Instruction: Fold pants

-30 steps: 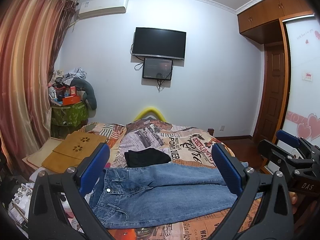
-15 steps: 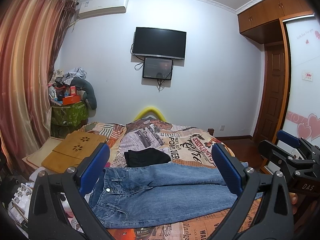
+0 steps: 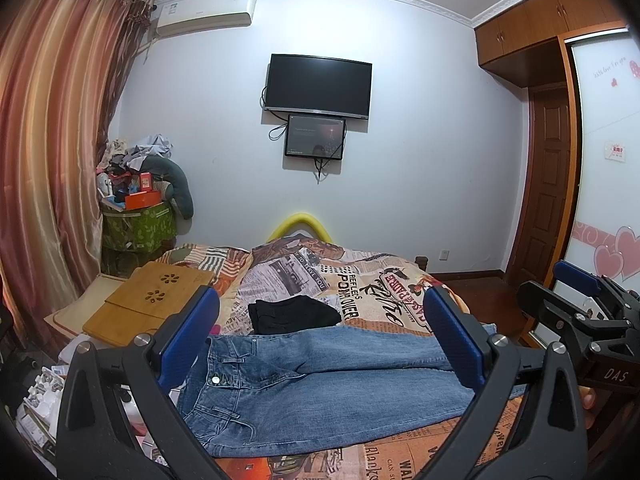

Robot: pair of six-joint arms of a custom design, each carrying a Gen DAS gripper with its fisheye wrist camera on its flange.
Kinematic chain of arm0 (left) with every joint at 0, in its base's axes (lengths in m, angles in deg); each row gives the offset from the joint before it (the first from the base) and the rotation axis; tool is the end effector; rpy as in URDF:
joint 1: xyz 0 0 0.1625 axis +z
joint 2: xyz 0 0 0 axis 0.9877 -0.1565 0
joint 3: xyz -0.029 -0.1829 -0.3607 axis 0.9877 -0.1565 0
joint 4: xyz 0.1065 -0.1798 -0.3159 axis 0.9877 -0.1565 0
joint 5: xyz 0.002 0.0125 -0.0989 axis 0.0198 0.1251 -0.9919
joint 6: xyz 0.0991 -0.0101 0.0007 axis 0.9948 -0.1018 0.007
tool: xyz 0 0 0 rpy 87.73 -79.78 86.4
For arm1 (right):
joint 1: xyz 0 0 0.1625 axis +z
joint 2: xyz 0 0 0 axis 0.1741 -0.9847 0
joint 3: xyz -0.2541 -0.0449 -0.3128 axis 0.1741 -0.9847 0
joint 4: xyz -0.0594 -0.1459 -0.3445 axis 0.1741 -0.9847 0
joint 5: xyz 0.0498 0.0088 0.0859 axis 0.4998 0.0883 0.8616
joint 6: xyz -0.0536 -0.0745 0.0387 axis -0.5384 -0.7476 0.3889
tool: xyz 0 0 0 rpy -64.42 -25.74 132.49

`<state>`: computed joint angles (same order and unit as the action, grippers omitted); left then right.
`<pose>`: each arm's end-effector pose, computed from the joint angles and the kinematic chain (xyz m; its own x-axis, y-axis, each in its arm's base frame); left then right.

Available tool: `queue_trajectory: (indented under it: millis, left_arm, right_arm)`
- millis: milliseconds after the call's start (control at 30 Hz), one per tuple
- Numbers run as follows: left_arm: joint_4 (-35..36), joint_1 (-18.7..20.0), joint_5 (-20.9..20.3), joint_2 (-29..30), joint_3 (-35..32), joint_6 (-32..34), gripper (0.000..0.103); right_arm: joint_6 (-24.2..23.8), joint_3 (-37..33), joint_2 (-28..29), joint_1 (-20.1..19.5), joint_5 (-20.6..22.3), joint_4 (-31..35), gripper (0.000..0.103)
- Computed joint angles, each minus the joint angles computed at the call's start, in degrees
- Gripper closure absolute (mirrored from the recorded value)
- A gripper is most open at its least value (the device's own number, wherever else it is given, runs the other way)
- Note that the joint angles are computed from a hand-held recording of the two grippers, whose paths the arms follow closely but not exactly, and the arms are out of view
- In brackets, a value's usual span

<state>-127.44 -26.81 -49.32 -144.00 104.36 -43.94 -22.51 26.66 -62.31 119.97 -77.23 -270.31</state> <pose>-0.1331 -0.5159 0.4888 -0.7619 0.1349 -0.6335 0.6452 0.2452 -0.7236 0.5563 -0.5493 0.0743 -0.7098 -0.2274 0.6667 -0.7044 0.2221 -0.6741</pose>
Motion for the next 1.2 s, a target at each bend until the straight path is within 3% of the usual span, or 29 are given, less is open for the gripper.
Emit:
queue_trajectory:
  millis: [800, 1200]
  left_arm:
    - [-0.04, 0.39, -0.16, 0.46, -0.1, -0.37, 0.0]
    - [8.65, 6.09, -1.58, 6.63, -9.24, -4.06, 0.0]
  right_arm:
    - [0.14, 0.46, -0.01, -0.03, -0.17, -0.08, 0.0]
    - [2.24, -6.38, 3.09, -1.98, -2.36, 7.72, 0.0]
